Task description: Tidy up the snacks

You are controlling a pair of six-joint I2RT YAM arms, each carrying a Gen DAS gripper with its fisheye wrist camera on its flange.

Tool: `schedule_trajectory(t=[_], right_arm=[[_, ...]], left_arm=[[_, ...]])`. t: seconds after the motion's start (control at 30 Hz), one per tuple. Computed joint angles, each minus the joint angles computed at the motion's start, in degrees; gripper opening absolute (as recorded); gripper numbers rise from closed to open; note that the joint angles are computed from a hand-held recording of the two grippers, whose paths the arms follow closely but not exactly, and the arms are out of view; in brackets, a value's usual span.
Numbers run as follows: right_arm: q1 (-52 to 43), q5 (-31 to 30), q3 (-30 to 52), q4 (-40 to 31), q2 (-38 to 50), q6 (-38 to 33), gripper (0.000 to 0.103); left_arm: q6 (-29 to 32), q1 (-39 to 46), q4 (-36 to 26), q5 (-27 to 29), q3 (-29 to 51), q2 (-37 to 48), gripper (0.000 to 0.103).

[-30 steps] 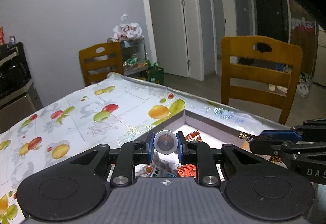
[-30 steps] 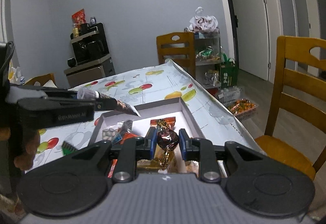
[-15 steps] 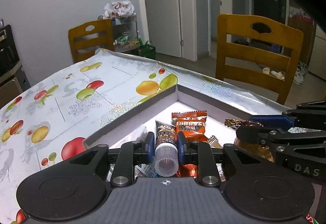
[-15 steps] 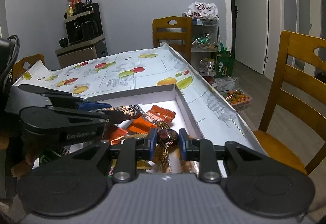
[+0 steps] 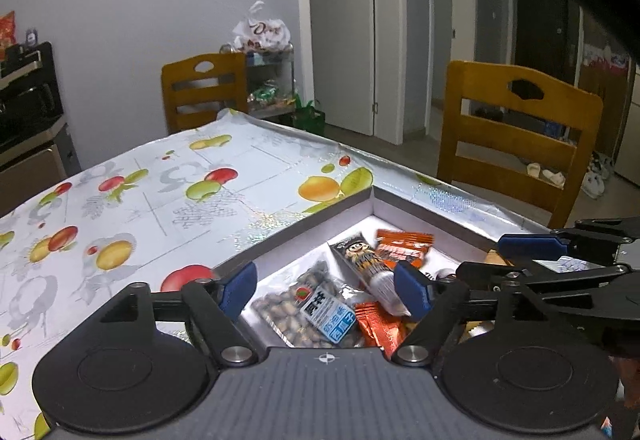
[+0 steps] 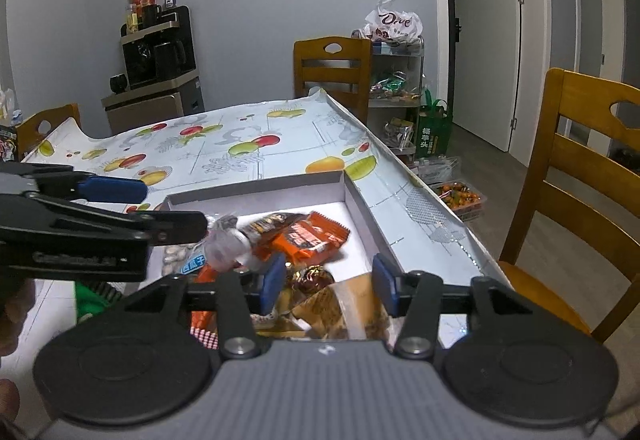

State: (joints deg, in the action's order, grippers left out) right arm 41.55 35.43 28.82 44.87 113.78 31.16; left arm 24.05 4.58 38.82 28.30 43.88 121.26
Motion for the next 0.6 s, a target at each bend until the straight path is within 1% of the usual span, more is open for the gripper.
schedule_trajectory(t=[0.03,0.17,0.23,0.27,0.3,0.33,0.37,0.43,0.5,0.6], right_arm=[[0.4,0.3,-0.3,-0.3,-0.5,0.4,0.049],[3.0,2.8,-2.1,-1.6,-3.5,1.8,0.053],[4.9,4.7,-3.5,-2.7,-5.9,3.1,0.060],[6.0,5.8,-4.3,-3.3,-7.2,4.1,0.063],[7.3,7.2,-5.1,-4.3,-8.8,5.3,0.068],[8.8,8.5,-5.9,-5.4,-10.5,6.6,0.073],[10.5,10.1,-6.6,-7.1,-12.3,8.0,0.076],[14.9,13.6,-7.4,-13.1,-16.4,12.3,0.086],[20.0,17.1,-7.7,-20.3,-20.1,17.3,0.091],[27.3,21.3,-5.6,-33.5,-23.0,27.0,0.094]], left_arm=[[0.0,0.5,-0.1,0.4,-0.5,-0.7,0.084],[0.3,2.7,0.9,2.8,-4.0,-3.9,0.092],[0.6,4.0,1.0,4.3,-5.8,-5.8,0.099],[0.9,4.8,0.8,5.3,-6.7,-6.8,0.100],[1.4,5.7,0.3,6.4,-7.7,-8.0,0.102],[2.1,6.5,-0.4,7.3,-8.5,-9.0,0.103],[3.1,7.4,-1.1,8.2,-9.5,-10.2,0.103],[5.5,9.6,-3.3,10.0,-11.5,-12.5,0.103],[7.8,11.4,-6.1,11.2,-12.9,-14.4,0.103],[11.4,14.3,-9.4,13.2,-14.9,-16.4,0.103]])
